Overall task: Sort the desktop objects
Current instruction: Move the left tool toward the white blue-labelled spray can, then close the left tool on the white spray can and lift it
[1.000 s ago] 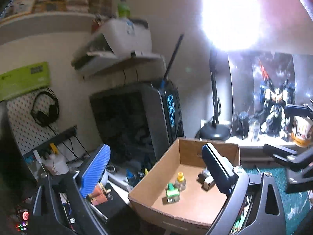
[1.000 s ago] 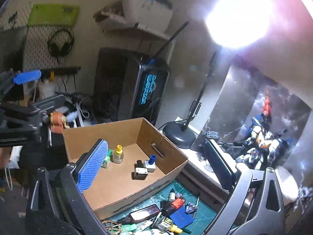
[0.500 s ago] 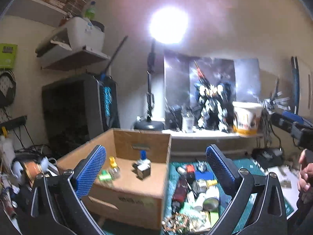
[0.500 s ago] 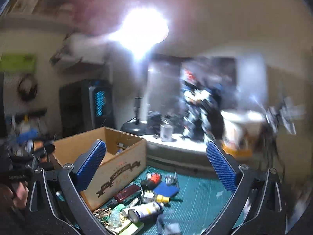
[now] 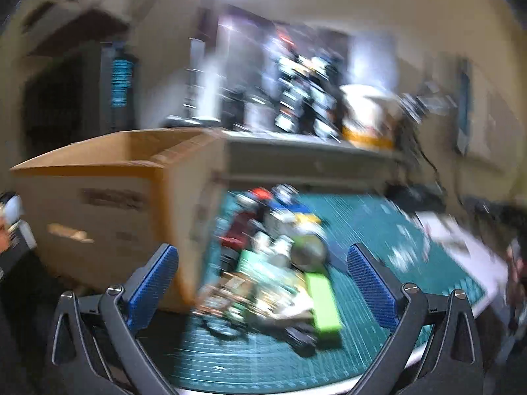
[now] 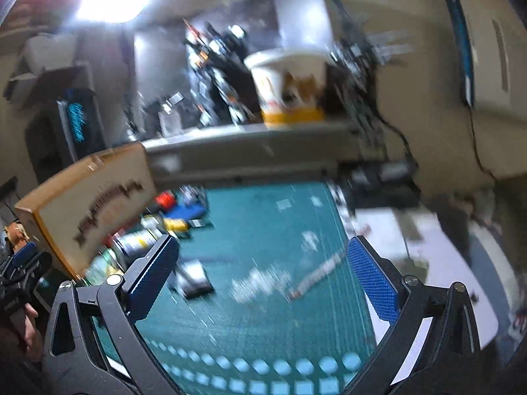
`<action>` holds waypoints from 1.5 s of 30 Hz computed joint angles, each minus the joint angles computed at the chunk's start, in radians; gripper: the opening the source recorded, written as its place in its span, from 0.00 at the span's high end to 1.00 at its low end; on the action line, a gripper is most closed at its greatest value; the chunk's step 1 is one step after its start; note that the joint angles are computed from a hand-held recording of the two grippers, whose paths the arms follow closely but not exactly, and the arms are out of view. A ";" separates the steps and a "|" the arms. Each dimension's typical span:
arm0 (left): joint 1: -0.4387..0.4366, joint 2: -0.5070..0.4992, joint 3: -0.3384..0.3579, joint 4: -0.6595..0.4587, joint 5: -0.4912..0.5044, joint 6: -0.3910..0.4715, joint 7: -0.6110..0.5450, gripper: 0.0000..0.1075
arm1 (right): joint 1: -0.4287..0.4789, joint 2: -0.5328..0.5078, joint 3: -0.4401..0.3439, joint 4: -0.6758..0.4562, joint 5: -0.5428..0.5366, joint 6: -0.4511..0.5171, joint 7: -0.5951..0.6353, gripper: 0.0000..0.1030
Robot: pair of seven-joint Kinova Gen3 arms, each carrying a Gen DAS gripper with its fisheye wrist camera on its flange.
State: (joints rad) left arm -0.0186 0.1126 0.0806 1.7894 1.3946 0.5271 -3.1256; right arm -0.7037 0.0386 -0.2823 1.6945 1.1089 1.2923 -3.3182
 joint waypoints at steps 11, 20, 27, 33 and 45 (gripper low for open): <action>0.050 0.065 0.064 -0.093 -0.248 0.008 0.176 0.04 | 0.070 -0.066 -0.010 0.089 -0.112 -0.055 0.002 0.00; -0.012 0.163 0.116 -0.257 -0.361 0.157 0.266 0.04 | 0.140 -0.103 -0.013 0.132 -0.166 -0.143 -0.009 0.00; 0.071 0.307 0.045 -0.561 -0.604 0.398 0.548 0.04 | 0.157 -0.104 -0.026 0.133 -0.167 -0.162 -0.003 0.00; 0.081 0.410 0.125 -0.776 -0.826 0.531 0.738 0.09 | 0.160 -0.106 -0.030 0.134 -0.168 -0.161 -0.012 0.00; 0.188 0.603 0.103 -1.155 -1.036 0.792 0.976 0.24 | 0.182 -0.118 -0.021 0.156 -0.190 -0.202 -0.016 0.00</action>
State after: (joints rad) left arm 0.1697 0.7151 0.1839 0.6341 0.3590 1.3192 -2.1497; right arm -0.5216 -0.0795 -0.3037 1.8507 0.9191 1.0903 -3.3338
